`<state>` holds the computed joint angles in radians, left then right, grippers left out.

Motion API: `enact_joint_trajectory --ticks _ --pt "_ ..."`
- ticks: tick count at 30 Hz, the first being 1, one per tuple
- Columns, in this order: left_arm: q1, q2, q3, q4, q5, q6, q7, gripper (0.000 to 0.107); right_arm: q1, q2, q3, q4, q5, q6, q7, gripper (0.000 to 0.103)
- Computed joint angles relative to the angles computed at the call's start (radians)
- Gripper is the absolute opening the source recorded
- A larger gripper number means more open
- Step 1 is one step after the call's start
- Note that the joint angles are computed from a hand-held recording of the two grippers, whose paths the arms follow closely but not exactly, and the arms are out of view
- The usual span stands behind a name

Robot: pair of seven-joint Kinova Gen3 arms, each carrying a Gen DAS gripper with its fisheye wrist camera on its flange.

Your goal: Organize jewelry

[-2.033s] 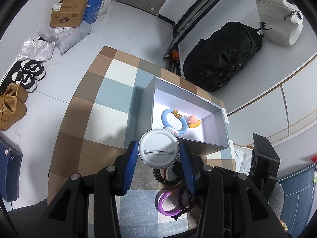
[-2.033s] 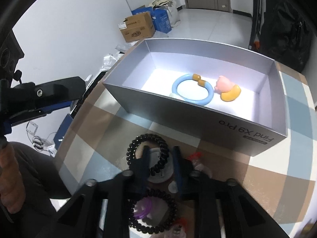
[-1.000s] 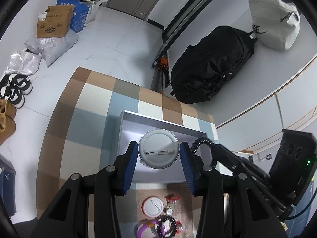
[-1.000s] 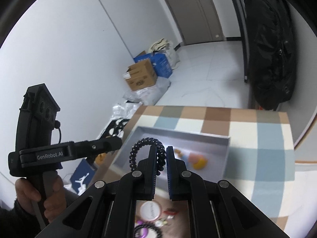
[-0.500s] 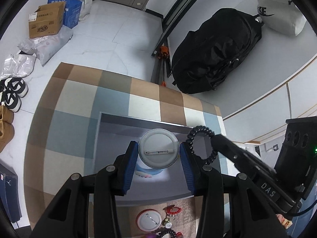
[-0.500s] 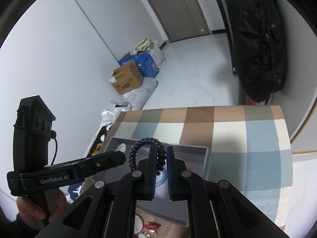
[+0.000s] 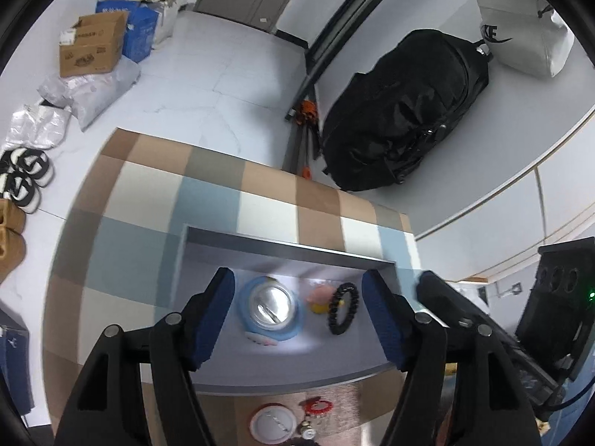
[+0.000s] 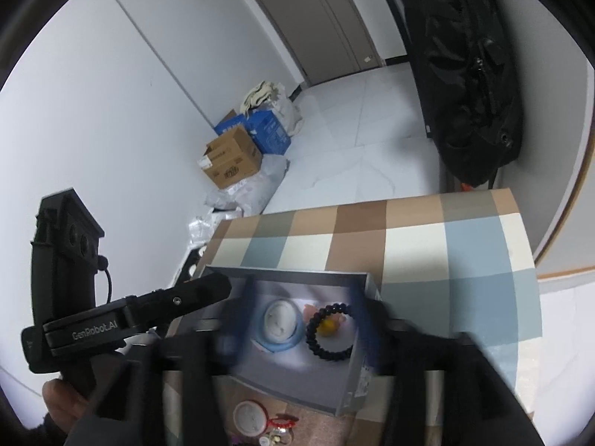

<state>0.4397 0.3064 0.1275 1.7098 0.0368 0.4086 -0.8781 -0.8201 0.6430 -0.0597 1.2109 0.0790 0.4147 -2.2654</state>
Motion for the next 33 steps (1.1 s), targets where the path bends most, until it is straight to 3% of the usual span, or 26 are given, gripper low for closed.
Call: enact_joint_trajectory --ticks 8,15,23,33 --pt "0.074 -0.017 -0.057 0.004 -0.106 0.024 0.105 0.066 -0.011 -0.023 0.011 0.037 0.01 -0.017 -0.004 0.083" --pt "0.144 -0.054 -0.097 0.038 -0.263 0.023 0.245 0.066 -0.037 -0.058 0.047 0.104 0.033 -0.059 -0.06 0.097" --pt "0.186 -0.106 -0.1 0.121 -0.416 -0.003 0.418 0.076 -0.109 -0.092 0.108 0.172 0.1 -0.088 -0.127 0.103" --pt "0.18 -0.122 -0.05 0.159 -0.487 0.038 0.5 0.077 -0.191 -0.116 0.146 0.215 0.218 -0.05 -0.217 0.103"
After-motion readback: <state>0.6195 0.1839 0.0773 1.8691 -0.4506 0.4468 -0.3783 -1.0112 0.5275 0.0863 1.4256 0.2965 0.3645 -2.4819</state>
